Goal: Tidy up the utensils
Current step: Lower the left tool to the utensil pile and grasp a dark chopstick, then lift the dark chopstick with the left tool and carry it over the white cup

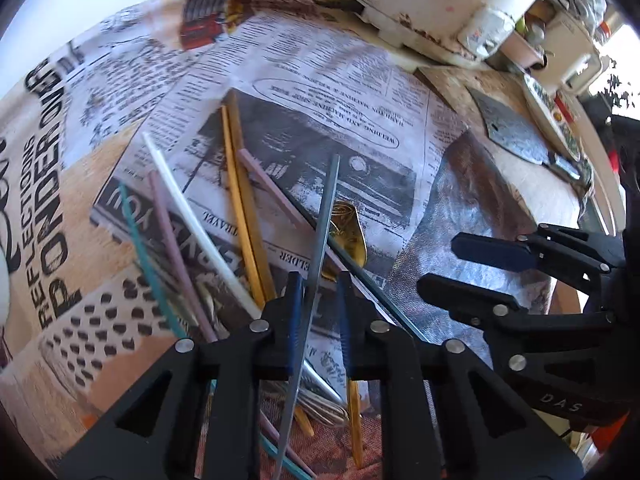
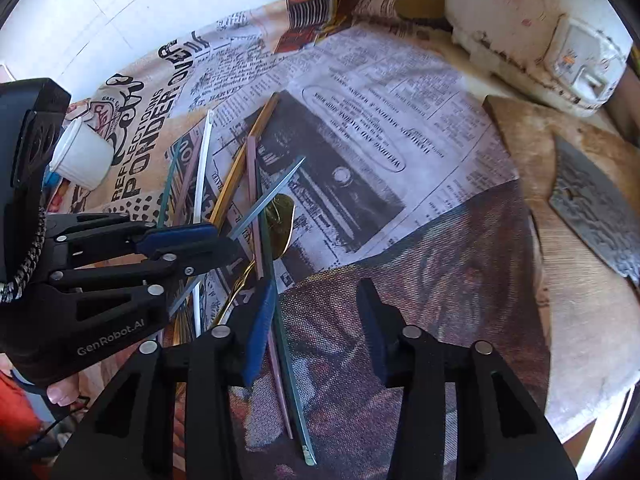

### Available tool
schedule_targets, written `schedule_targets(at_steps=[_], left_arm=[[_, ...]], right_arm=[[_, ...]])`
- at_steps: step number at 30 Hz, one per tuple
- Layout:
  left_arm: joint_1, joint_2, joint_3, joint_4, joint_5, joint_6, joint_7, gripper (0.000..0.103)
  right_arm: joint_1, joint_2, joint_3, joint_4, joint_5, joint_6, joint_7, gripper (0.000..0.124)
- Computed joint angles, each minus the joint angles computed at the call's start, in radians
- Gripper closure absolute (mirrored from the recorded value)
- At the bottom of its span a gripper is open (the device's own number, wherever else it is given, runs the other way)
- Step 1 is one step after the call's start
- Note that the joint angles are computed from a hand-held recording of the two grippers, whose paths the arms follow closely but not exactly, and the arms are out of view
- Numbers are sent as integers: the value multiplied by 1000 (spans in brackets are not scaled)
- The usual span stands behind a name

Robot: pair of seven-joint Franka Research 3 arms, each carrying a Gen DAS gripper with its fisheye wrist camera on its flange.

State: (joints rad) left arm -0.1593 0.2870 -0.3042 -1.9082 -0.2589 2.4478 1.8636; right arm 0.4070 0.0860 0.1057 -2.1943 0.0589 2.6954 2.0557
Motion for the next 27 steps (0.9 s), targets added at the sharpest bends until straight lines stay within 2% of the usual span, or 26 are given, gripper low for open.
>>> schedule_targets(at_steps=[8,15,20,27], left_arm=[[-5,51,2,48,38,-29,-33,92],[18,86,-12,99,8,-77,-27,98],[32,51,-12,69,-24,-55,-20,98],[49,-38,4,-21,-83,-13,8,98]], right_arm=[[-5,69,10,72,104,-28,-149,105],[-8,104,12,111,163,-41,-234,109],[5,118,0,132,142,-51,-229,112],[30,172,-24,213,40,-119,-183,116]])
